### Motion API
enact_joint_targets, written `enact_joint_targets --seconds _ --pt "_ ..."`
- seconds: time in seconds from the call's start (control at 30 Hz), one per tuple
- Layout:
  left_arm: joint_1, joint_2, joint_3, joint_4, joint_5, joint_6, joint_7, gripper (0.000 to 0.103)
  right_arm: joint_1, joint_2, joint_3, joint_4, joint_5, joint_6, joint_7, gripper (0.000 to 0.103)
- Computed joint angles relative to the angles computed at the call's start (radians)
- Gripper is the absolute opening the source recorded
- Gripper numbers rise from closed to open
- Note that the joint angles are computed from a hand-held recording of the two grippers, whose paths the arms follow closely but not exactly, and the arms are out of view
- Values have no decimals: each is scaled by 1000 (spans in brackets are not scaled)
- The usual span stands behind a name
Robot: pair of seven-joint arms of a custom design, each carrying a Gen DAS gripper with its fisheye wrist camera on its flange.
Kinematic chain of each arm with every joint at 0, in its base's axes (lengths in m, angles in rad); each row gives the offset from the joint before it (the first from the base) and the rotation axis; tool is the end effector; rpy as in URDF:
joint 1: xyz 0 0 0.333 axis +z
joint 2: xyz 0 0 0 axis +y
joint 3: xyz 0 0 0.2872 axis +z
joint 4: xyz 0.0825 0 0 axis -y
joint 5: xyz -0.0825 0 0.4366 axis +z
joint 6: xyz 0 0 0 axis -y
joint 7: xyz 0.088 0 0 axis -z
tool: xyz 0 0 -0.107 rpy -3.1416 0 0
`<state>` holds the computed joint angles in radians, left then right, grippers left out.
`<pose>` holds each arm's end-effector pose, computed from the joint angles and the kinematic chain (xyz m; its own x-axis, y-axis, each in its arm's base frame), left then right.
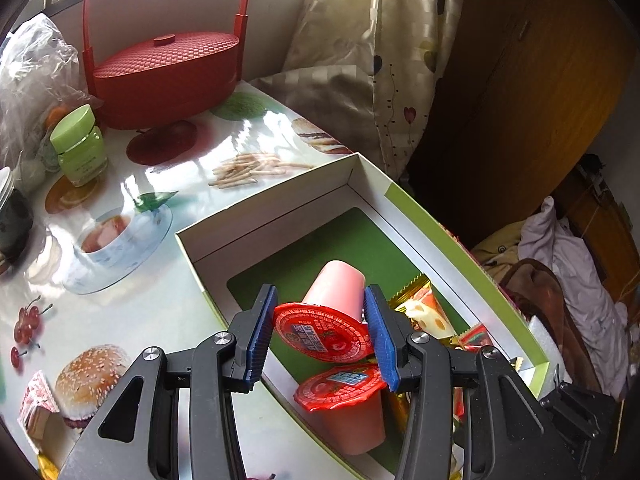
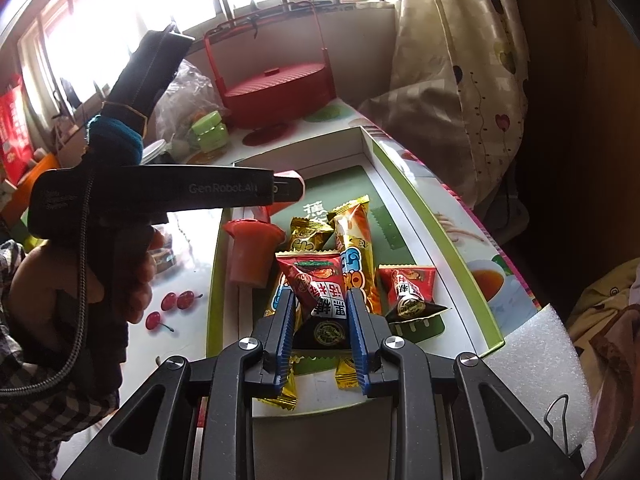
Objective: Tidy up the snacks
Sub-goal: 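Lower the jelly cup into the box with the left tool while the right tool releases the pouch, then withdraw both open tools from the gift box back over the table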
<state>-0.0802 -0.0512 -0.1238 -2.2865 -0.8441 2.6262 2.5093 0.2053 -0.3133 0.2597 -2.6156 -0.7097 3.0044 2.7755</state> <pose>0.5711 -0.1000 0.3479 -0.5073 -0.8332 0.2201 -0.7638 0.3164 -0.5626 0.4235 0.2607 0.3548 0.0212 -0.9817 -0.1892 -0.7522 0.1090 -0.6499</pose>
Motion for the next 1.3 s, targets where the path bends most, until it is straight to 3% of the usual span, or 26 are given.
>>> enact_joint_targets --seconds 0.6,0.73,0.8,1.03,1.3 --pt "-2 -12 0 -14 -2 2 4 46 -6 13 9 16 -34 -10 34 35" --pt "-6 -41 7 -37 -27 5 24 47 -12 5 18 13 -56 -13 62 41" --pt "-10 -57 12 -50 -40 10 38 51 -18 -1 24 10 -72 -12 79 42" --pt "-33 -119 31 -107 -85 60 97 51 -24 -24 42 11 -111 -32 122 47" --pt "-50 -190 58 -162 -99 65 112 51 -2 -47 42 12 -133 -81 156 50"
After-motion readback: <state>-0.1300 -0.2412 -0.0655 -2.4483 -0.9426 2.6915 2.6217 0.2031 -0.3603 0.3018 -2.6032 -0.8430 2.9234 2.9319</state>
